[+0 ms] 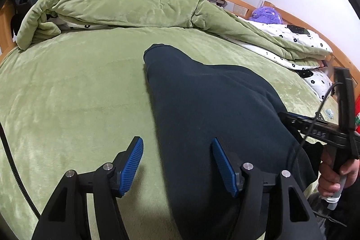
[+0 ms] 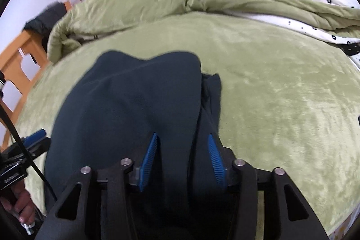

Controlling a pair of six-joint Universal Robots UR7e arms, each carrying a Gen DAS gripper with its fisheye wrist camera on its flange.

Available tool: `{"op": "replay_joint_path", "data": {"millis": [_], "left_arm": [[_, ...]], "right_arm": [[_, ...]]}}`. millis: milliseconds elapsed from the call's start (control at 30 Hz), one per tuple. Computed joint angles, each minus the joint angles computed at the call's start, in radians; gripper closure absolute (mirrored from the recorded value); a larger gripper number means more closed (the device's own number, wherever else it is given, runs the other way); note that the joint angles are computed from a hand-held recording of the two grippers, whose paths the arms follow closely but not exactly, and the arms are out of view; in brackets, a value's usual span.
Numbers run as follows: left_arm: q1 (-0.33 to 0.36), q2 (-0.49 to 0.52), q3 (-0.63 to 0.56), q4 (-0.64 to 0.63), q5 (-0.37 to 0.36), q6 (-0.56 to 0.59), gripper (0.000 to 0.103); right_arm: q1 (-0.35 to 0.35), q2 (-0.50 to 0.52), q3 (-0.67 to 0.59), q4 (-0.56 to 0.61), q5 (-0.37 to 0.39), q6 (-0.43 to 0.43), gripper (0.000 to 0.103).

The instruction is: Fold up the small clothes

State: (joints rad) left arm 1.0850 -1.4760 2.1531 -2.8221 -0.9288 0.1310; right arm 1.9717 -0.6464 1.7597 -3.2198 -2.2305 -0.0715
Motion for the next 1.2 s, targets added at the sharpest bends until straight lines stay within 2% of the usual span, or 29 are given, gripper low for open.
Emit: {"op": "replay_joint_path", "data": {"millis": [33,67,167,233,300,367,433,567,667,733,867,933,967,1000,1033,1133,1200], "left_arm": [[0.0,0.0,0.0,-0.001,0.002,0.002,0.04],[-0.001,0.002,-0.002,-0.002,0.006,0.002,0.04],[-0.004,0.004,-0.006,0.0,0.018,0.004,0.04],[-0.004,0.004,-0.007,-0.001,0.024,0.005,0.04],[-0.002,0.007,-0.013,-0.001,0.021,0.003,0.04],[0.004,0.008,-0.014,-0.005,0.012,0.001,0.04],[0.008,0.01,-0.017,-0.001,0.003,-0.005,0.04],[0.008,0.01,-0.012,-0.007,0.007,-0.001,0.04],[0.013,0.007,-0.014,-0.004,0.001,0.001,0.04],[0.016,0.004,-0.014,0.002,-0.006,-0.008,0.04],[0.021,-0.005,-0.011,0.009,-0.012,-0.018,0.04],[0.019,-0.011,-0.006,0.008,-0.009,-0.019,0.04],[0.018,-0.014,-0.003,0.008,-0.009,-0.02,0.04],[0.017,-0.018,0.001,0.01,-0.01,-0.021,0.04],[0.017,-0.02,0.002,0.012,-0.011,-0.023,0.04],[0.019,-0.027,0.002,0.023,-0.017,-0.027,0.04],[0.021,-0.031,0.0,0.032,-0.022,-0.026,0.04]], "right_arm": [[-0.002,0.005,-0.006,0.01,0.011,-0.001,0.083],[-0.007,0.007,-0.013,0.029,0.035,-0.008,0.09],[0.002,0.008,-0.005,-0.022,0.035,-0.063,0.094],[0.004,-0.011,0.028,-0.123,0.071,-0.104,0.095],[-0.007,-0.04,0.06,-0.192,0.126,-0.098,0.095],[-0.026,-0.061,0.077,-0.19,0.16,-0.037,0.095],[-0.026,-0.046,0.059,-0.142,0.112,-0.019,0.095],[-0.013,0.004,0.017,-0.072,-0.004,-0.04,0.094],[0.007,-0.004,0.02,-0.087,-0.044,-0.045,0.082],[0.015,-0.031,0.046,-0.092,-0.042,-0.037,0.073],[0.013,-0.096,0.12,-0.058,0.002,0.003,0.071],[0.015,-0.111,0.143,-0.034,-0.006,0.023,0.071],[0.019,-0.116,0.156,-0.022,-0.02,0.039,0.071],[0.023,-0.117,0.164,0.002,-0.039,0.062,0.078],[0.025,-0.116,0.168,0.023,-0.053,0.075,0.094],[0.034,-0.098,0.184,0.033,-0.136,0.12,0.097],[0.026,-0.105,0.2,0.041,-0.135,0.144,0.098]]}}
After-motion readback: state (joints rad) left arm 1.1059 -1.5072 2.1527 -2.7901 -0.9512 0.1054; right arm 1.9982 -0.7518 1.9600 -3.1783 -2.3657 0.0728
